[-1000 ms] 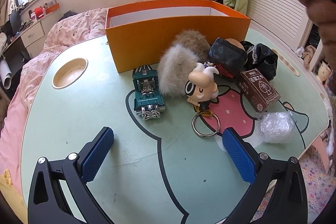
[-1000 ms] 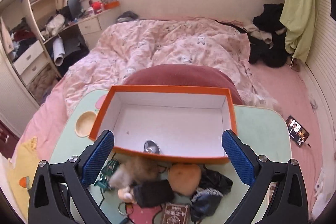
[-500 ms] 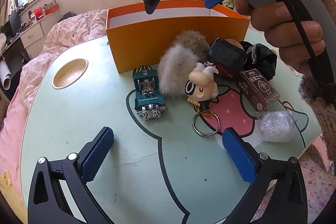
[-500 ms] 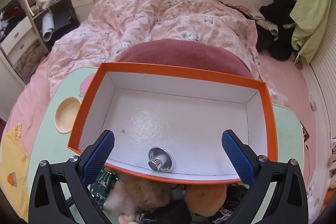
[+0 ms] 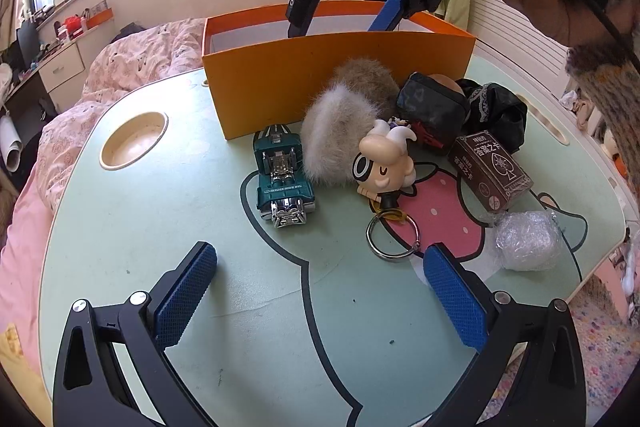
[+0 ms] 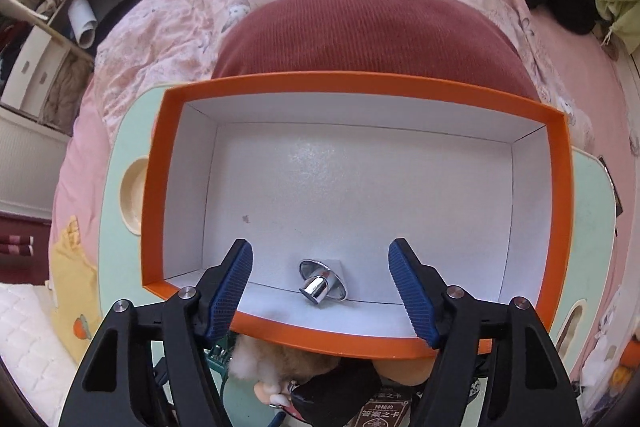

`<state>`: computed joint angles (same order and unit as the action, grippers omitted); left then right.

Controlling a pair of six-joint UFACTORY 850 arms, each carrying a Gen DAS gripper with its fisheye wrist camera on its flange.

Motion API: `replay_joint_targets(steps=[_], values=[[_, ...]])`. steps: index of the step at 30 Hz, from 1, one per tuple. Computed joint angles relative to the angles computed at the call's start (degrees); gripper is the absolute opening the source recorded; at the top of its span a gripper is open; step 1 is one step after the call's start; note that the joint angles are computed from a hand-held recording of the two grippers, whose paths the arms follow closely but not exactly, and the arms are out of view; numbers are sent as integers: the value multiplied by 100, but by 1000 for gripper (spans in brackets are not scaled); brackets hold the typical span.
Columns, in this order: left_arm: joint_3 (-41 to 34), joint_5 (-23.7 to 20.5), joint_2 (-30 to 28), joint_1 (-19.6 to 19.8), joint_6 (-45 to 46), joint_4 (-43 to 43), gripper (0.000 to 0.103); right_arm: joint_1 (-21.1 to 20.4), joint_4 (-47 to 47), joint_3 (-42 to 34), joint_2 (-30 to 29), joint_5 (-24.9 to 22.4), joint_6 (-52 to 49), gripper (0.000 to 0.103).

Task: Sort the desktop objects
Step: 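Reach into the orange box and grasp the silver metal cap, right gripper, then carry the silver cap out and set it beside the black cloth bag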

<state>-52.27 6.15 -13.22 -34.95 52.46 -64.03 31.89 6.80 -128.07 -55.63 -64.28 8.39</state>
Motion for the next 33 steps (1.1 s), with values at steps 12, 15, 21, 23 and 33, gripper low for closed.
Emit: replay_joint_targets(steps=[12,15,21,23,33], values=[[-22,54,-8,-14,366,-451,103,131,-479,-1035,-694,-1171,211,27],[-21,67,-7,-17,361,-460,103,106,-423,-911,-575,-1081,176,27],[-18,125,-11,-39,465,-636,103,-88,131,332,407,152,-15,27],[-19,140,-12,-44,502,-692,103,-174,442,1054,1009,742,-303,27],[-26,299,-23,-95,804,-1191,103,-383,1215,3798,3132,2253,-1764,27]])
